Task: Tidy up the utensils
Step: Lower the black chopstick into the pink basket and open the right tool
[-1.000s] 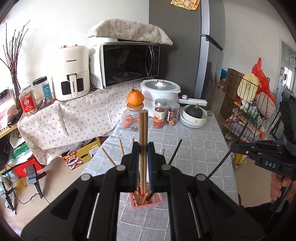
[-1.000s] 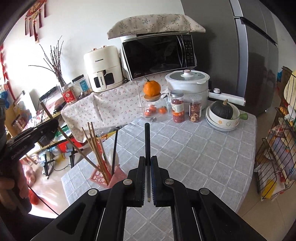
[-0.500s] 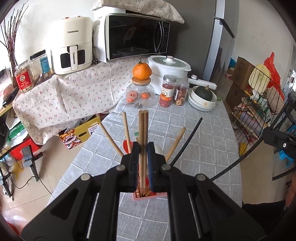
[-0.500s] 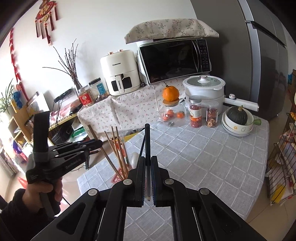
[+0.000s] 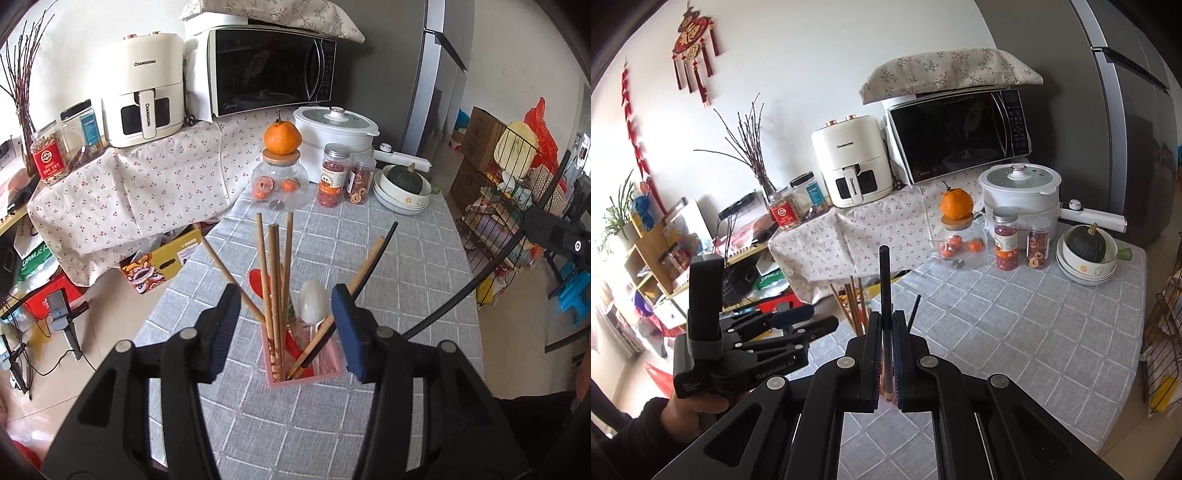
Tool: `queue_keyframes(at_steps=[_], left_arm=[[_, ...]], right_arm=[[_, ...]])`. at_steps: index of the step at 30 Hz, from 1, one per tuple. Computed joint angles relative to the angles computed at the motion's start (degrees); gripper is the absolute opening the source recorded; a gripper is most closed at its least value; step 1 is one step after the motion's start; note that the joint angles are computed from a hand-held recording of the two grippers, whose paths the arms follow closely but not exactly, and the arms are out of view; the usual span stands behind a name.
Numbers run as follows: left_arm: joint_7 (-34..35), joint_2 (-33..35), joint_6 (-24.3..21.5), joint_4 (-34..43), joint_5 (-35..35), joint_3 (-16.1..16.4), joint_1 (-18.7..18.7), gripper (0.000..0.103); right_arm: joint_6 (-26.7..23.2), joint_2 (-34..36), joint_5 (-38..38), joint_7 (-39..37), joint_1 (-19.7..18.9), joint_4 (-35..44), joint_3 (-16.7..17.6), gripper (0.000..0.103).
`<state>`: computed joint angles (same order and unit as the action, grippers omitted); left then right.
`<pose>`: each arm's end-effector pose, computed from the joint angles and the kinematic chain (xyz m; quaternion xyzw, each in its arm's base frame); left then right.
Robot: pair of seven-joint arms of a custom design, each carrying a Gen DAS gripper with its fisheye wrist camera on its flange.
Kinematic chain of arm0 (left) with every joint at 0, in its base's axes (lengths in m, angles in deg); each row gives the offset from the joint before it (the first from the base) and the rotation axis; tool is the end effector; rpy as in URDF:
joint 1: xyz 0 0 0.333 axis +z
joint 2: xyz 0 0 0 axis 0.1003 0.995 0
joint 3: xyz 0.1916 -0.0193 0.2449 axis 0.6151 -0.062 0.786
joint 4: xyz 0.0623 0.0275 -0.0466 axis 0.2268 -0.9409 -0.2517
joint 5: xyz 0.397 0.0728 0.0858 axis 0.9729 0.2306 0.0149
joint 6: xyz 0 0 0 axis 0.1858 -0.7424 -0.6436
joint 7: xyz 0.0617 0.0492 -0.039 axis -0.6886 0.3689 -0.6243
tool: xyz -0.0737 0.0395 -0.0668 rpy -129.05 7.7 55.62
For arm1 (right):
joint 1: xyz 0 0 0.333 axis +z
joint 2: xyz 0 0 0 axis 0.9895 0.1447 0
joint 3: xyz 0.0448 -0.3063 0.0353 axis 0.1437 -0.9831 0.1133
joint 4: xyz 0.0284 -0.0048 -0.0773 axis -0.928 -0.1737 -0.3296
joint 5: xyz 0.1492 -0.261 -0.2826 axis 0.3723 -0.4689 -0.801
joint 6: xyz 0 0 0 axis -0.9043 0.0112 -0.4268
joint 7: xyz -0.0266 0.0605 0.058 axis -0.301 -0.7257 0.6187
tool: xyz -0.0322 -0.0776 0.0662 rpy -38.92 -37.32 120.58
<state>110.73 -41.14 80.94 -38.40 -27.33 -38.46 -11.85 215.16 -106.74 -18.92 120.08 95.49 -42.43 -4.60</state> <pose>0.5123 -0.3269 0.7258 -0.4772 0.7890 -0.3487 0.1678 0.4137 0.2659 0.7816 -0.6043 0.6386 -0.2014 0.4317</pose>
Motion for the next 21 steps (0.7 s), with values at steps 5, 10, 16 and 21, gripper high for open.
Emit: queue_keyframes(at_steps=[5, 10, 16, 21], left_arm=[[-0.25, -0.14, -2.45, -0.07, -0.64, 0.52, 0.62, 0.056], [-0.49, -0.77, -4.36, -0.98, -0.74, 0.88, 1.27, 0.061], [0.47, -1.25, -6.48, -1.73, -0.76, 1.20, 1.71, 0.062], [1.15, -1.57, -7.44, -2.22, -0.78, 1.28, 1.90, 0.063]], right_arm=[[1.08, 2.76, -0.72, 0.31, 0.25, 1.85, 0.39, 0.005], [1.67, 5.80, -1.32, 0.87, 1.12, 3.08, -0.07, 0.005], [1.36, 9.34, -1.84, 1.33, 2.73, 4.77, -1.11, 0.006], [0.05, 12.06, -2.19, 1.85, 4.12, 6.23, -2.00, 0.006]])
